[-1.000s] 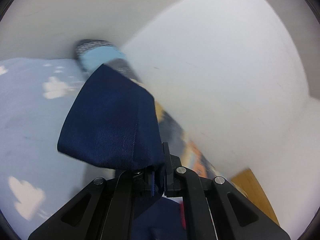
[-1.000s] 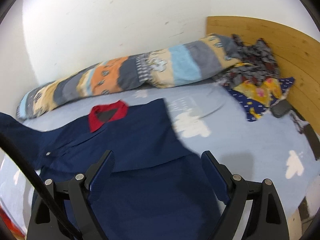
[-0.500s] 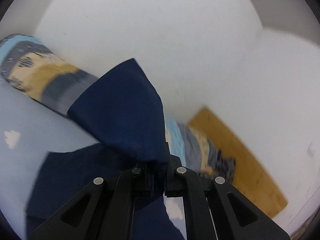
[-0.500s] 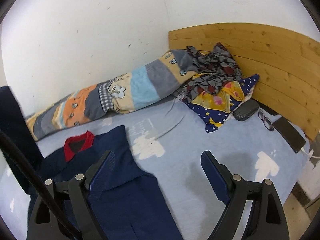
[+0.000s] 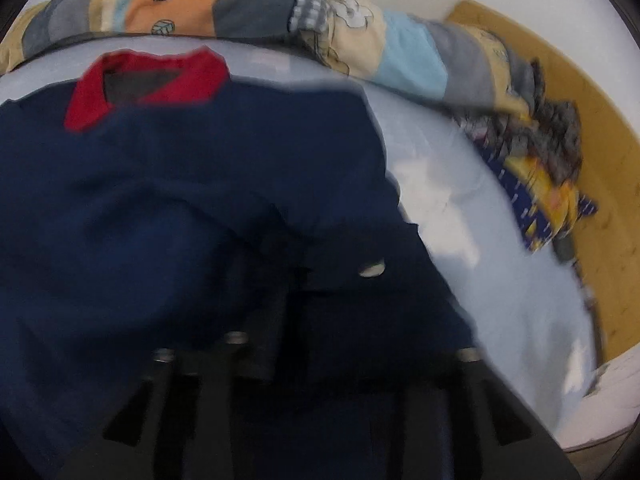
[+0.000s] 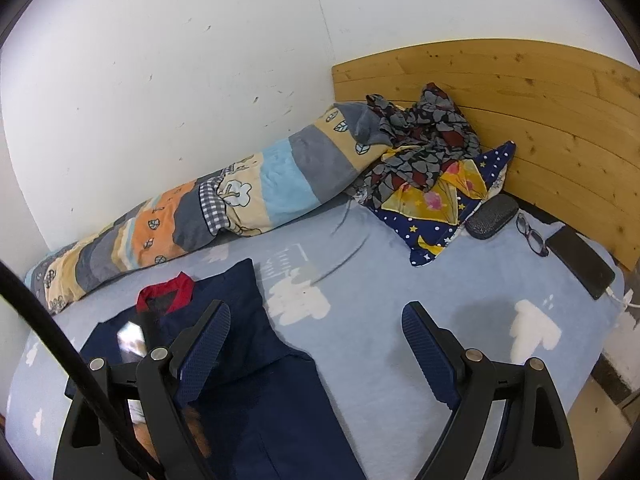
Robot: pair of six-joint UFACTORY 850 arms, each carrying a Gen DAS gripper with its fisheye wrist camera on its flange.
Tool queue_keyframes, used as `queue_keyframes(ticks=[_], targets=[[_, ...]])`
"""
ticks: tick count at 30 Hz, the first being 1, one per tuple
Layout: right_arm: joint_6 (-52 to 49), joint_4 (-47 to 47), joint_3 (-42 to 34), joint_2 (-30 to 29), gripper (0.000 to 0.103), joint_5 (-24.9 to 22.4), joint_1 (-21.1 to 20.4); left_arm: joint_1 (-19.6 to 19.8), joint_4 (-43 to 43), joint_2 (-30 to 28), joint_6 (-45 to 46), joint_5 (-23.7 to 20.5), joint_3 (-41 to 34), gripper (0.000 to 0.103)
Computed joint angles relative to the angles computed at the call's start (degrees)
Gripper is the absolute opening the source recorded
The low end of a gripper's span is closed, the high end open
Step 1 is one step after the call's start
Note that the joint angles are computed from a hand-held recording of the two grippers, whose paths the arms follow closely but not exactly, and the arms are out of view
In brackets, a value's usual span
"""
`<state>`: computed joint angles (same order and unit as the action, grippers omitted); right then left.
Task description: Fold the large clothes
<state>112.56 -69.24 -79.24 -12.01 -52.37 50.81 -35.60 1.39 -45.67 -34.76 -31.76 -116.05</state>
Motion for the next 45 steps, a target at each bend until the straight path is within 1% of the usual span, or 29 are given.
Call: queue_keyframes(ticks=[1,2,3,5,6,9,11,13,15,17,18,19,20,21,23,24,25,26,29,30,32,35,36,38,41,42,43,44,45], targets=[[-0.33,0.05,-0.15,-0.17,0.091,-0.08,0.00,-0.80,2.08,0.91,0.35,1.22,1.45,0.075],[-0.47,0.13,-0.20,-0.26,0.091,-0.12,-0.04,-1.32,1.76,0.54,2.66,0.46,0.51,0.089],[-0.53,0.23,-0.21,-0.33,0.091,-0.01,-0.12,-1.26,-0.90,0.85,6.37,0.33,0.60,0.094],[-0.39,0.60,-0.29,-0.44,0.091,0.24,-0.35,-1.54,-6.12,3.05,14.69,2.84,2.99,0.094],[-0.34,0.75,-0.41,-0.53,0.091,0.31,-0.45,-1.33,-7.53,4.23,17.36,3.53,3.99,0.094],[-0.13,1.00,-0.75,-0.91,0.091,0.83,-0.54,-0.84,-6.84,8.82,20.67,6.98,8.16,0.094],[-0.97,1.27,-1.37,-1.52,0.091,1.09,-0.45,0.22,-0.95,12.46,16.61,8.50,11.75,0.094],[-1.93,1.50,-2.03,-2.17,0.091,1.03,-0.28,2.13,7.80,15.95,9.41,8.83,15.78,0.094],[-2.77,1.74,-2.67,-2.74,0.091,1.25,-0.29,4.83,17.75,18.67,0.11,7.23,19.36,0.094],[-3.35,2.10,-3.21,-3.24,0.091,1.58,-0.31,7.50,27.65,20.97,-10.06,4.24,22.99,0.094],[-3.74,2.40,-3.55,-3.55,0.091,1.76,-0.38,9.34,30.85,22.27,-14.02,3.16,25.38,0.094],[-4.30,2.89,-4.02,-3.95,0.091,1.79,-0.46,11.02,31.99,23.21,-16.03,2.01,27.34,0.094],[-4.73,3.28,-4.37,-4.28,0.091,1.87,-0.52,12.68,32.92,23.93,-17.98,-0.04,29.27,0.094],[-5.08,3.63,-4.65,-4.56,0.091,2.02,-0.65,14.92,31.44,23.96,-18.38,-3.16,30.90,0.094],[-5.71,4.49,-5.27,-5.20,0.091,2.53,-0.85,18.25,22.72,23.89,-13.20,-4.50,33.01,0.094],[-6.03,4.86,-5.63,-5.52,0.091,2.68,-0.91,19.73,19.96,24.99,-12.36,-3.43,35.57,0.095],[-6.31,5.20,-6.02,-5.88,0.091,2.72,-0.95,20.20,19.60,26.10,-12.74,-1.74,37.13,0.095],[-6.62,5.49,-6.33,-6.19,0.091,2.89,-0.99,20.27,21.18,27.42,-14.75,-0.62,38.71,0.095],[-7.97,6.54,-7.56,-7.30,0.091,3.22,-0.92,18.88,26.47,30.87,-19.63,0.18,41.26,0.095],[-8.55,6.90,-7.97,-7.68,0.091,3.43,-0.87,17.78,29.73,32.87,-22.42,1.24,42.63,0.095],[-9.94,7.62,-8.90,-8.54,0.091,3.98,-0.64,15.87,31.55,34.83,-24.07,1.81,43.38,0.095],[-12.96,9.38,-10.56,-10.09,0.091,5.11,-0.13,11.17,37.41,38.69,-27.95,2.13,46.29,0.095],[-14.34,10.18,-11.28,-10.65,0.091,5.38,0.02,9.64,37.48,39.75,-26.55,1.21,47.42,0.096],[-16.41,11.36,-12.47,-11.69,0.091,5.88,0.40,6.54,37.24,39.62,-24.34,-1.74,48.38,0.096],[-19.05,13.48,-13.32,-12.52,0.091,7.53,0.58,4.95,32.96,38.28,-19.48,-3.22,49.81,0.096],[-19.85,14.14,-13.45,-12.69,0.091,7.92,0.57,4.76,30.16,37.52,-16.71,-3.82,50.03,0.096],[-20.26,14.46,-13.39,-12.74,0.091,8.12,0.60,4.31,29.76,37.03,-16.25,-4.38,50.42,0.096],[-20.82,14.82,-13.45,-12.88,0.091,8.14,0.65,3.78,31.75,37.24,-18.02,-4.40,51.04,0.096],[-21.26,15.06,-13.57,-13.03,0.091,7.92,0.70,3.07,34.38,37.67,-20.31,-5.42,51.25,0.096]])
